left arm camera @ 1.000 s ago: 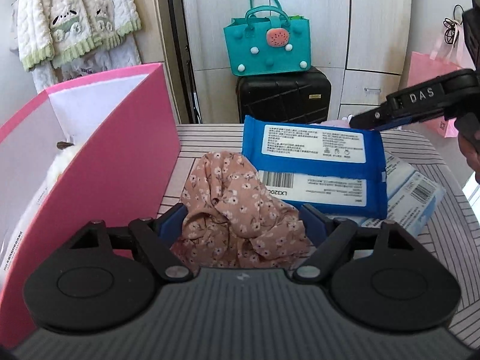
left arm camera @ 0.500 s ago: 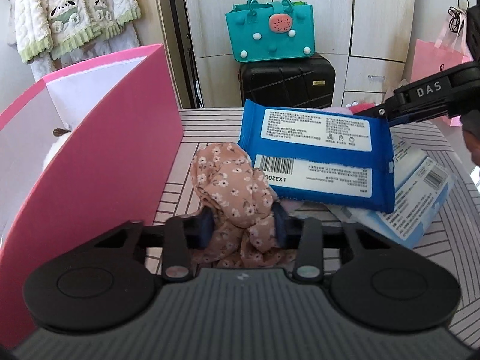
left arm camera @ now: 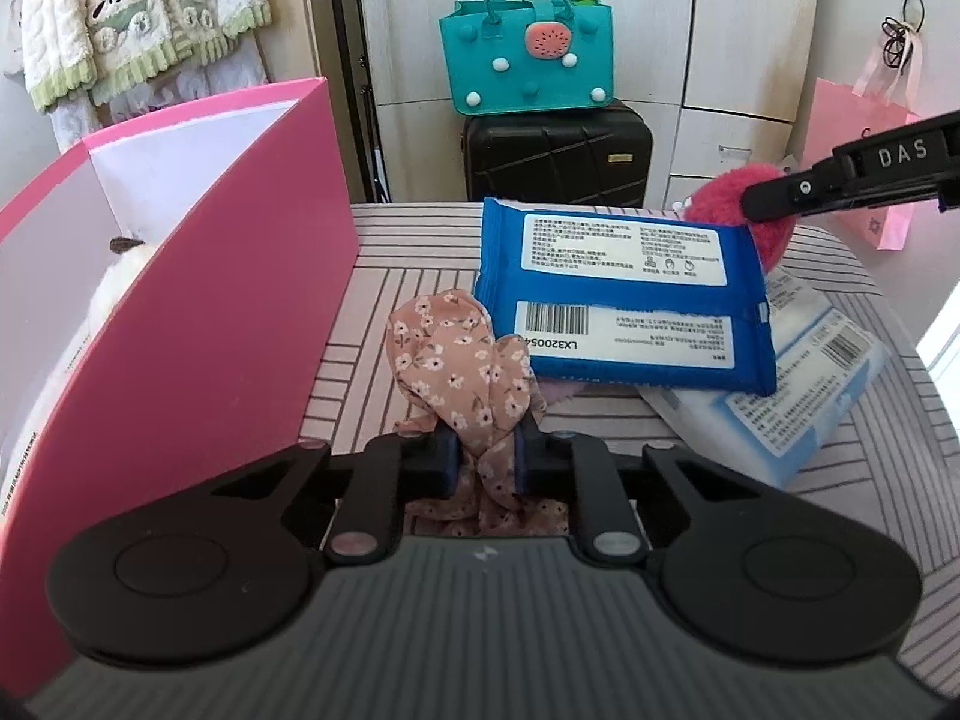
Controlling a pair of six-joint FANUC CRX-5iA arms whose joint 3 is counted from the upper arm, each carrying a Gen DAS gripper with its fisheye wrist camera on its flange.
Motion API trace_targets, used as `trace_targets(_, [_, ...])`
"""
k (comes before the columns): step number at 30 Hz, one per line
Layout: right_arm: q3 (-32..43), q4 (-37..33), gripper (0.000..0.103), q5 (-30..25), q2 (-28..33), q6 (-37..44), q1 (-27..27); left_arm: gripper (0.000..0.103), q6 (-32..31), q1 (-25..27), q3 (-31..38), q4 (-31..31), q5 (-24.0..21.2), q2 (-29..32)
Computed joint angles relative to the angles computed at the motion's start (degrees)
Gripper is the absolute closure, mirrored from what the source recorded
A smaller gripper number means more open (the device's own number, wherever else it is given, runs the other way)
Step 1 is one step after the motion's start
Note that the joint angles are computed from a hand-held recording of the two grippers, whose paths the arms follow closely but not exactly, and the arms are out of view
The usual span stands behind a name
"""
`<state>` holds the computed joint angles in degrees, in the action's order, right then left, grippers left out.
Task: Organize soft objects
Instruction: 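Lift and carry the scrunchie and pom-pom over the pink box with both tools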
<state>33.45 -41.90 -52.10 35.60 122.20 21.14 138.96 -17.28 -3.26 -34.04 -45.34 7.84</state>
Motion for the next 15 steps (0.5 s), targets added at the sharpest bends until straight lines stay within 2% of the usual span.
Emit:
trace_targets(6, [-4.76,3.38,0.079,3.4,-4.03,-2.45,1.2,0.089,-2.89,0.99,-2.93,3.45,2.43,-2.68])
trace_targets(15, [-13.12,7.57,0.079,8.0,-10.4,-5.07,2.5,0.089,-13.93,4.54,-9.07,15.06,7.35,-7.55])
